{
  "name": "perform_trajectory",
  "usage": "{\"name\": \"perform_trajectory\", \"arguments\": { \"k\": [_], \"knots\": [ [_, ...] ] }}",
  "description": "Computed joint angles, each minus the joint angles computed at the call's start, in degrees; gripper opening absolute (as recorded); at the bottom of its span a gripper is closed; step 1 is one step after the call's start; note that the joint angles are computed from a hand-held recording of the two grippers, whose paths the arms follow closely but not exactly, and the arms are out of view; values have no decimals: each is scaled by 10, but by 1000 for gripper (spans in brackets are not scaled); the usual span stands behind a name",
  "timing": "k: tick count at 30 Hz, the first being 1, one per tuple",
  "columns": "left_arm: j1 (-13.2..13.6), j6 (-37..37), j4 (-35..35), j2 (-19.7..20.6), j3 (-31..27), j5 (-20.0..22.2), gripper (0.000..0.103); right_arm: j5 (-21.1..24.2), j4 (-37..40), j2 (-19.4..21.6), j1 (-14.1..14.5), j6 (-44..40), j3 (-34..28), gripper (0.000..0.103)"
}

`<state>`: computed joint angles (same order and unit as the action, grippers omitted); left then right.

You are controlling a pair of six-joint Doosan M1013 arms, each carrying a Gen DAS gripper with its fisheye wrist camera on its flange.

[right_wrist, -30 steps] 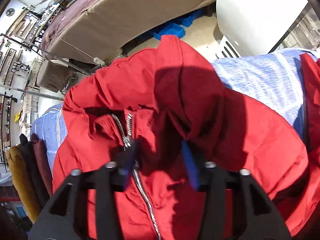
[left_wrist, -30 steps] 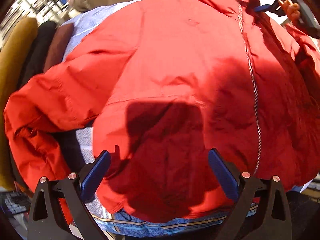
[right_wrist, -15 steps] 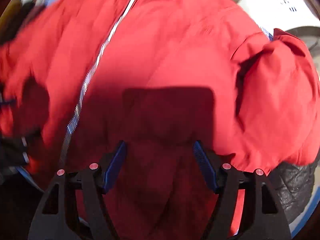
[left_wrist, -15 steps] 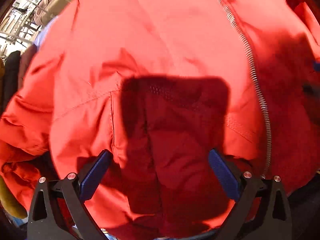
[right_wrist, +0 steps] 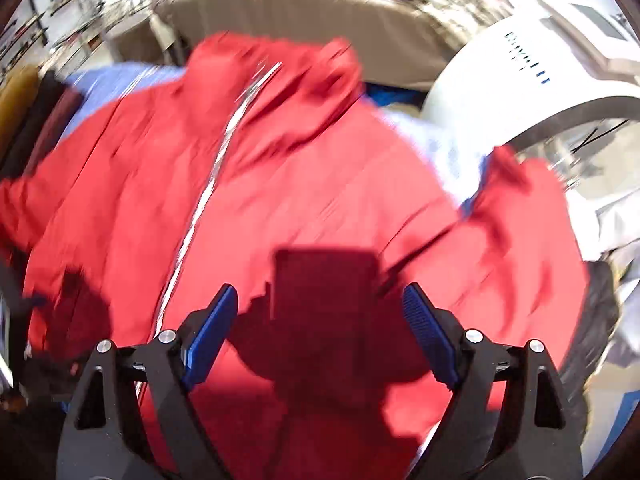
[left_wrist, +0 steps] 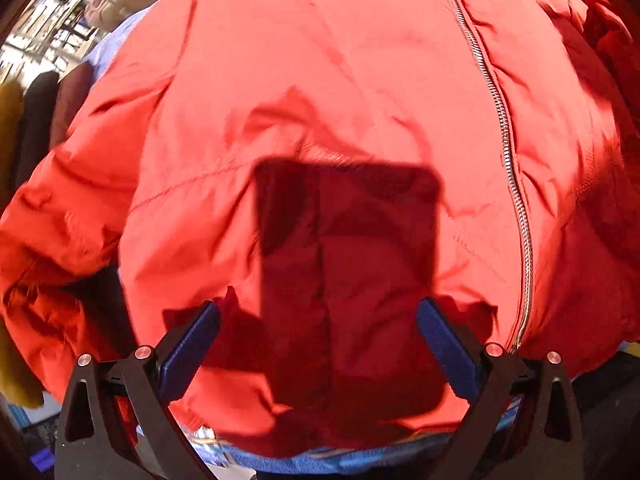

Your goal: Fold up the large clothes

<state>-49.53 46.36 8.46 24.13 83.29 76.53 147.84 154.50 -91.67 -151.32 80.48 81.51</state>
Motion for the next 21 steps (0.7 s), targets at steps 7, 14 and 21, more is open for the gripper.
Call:
{"name": "perform_trajectory", "arguments": {
  "k": [7, 14, 21],
  "knots": [
    [4, -60, 7, -27, 24, 2, 97, -88, -112, 40, -82, 30, -172, 84],
    [12, -71, -1, -33, 34, 10, 97, -9, -137, 14, -125, 58, -193, 77],
    [9, -48, 8, -21, 23, 8, 97, -7, -128, -2, -133, 64, -121, 17]
  ]
}}
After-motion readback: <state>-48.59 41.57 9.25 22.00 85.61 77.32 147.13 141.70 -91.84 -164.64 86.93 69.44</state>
